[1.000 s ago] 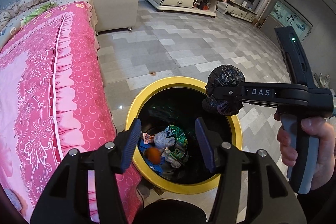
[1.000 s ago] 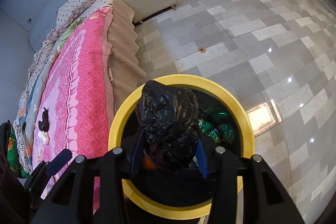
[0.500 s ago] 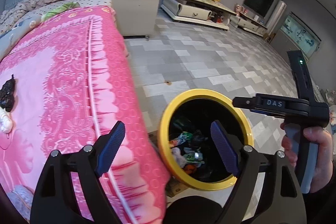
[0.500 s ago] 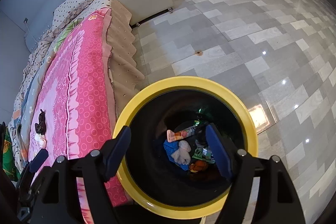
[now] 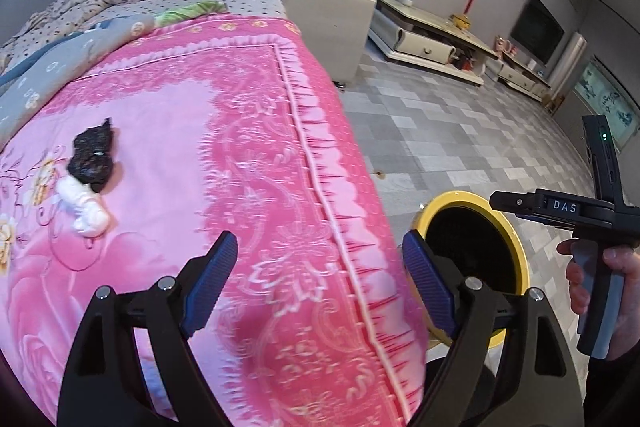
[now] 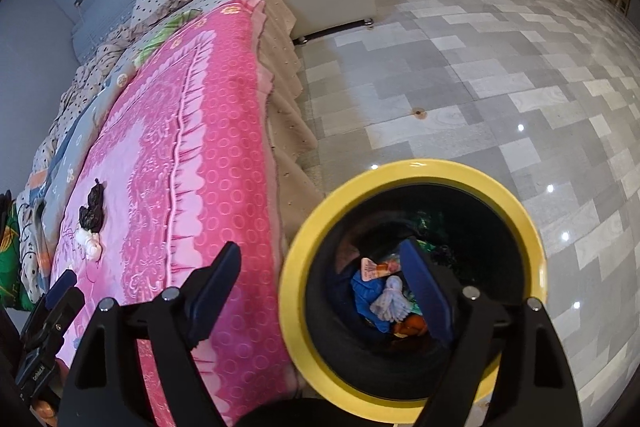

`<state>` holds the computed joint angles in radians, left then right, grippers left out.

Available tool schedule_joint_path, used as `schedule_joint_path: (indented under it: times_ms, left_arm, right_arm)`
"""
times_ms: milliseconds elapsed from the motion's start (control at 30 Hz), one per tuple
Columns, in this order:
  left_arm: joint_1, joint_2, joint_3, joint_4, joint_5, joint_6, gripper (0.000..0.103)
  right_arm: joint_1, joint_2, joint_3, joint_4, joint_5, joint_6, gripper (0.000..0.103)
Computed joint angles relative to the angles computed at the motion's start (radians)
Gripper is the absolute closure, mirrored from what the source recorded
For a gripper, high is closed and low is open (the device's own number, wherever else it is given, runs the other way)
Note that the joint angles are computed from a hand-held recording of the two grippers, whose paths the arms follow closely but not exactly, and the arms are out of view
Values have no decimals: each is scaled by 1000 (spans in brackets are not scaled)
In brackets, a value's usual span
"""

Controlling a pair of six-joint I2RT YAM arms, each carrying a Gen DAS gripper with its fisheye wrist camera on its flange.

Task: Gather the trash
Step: 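Move both tools back toward the bed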

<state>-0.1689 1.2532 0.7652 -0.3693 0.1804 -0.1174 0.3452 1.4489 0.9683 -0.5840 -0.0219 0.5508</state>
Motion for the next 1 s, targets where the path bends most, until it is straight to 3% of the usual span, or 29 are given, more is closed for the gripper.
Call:
schedule_joint_path:
  times_ms: [400,667,1000]
  left_arm:
    - [522,-169,-16,-227,212,351,22]
    - [921,-157,10,-407,382,700,21]
    - [1211,-103,10,-588,469,1068,21]
  right_arm:
    - [293,243,362,-59,85,39,20]
    - [427,495,740,-174,106,58,15]
    - [529,865,1337,-401,138,37,10]
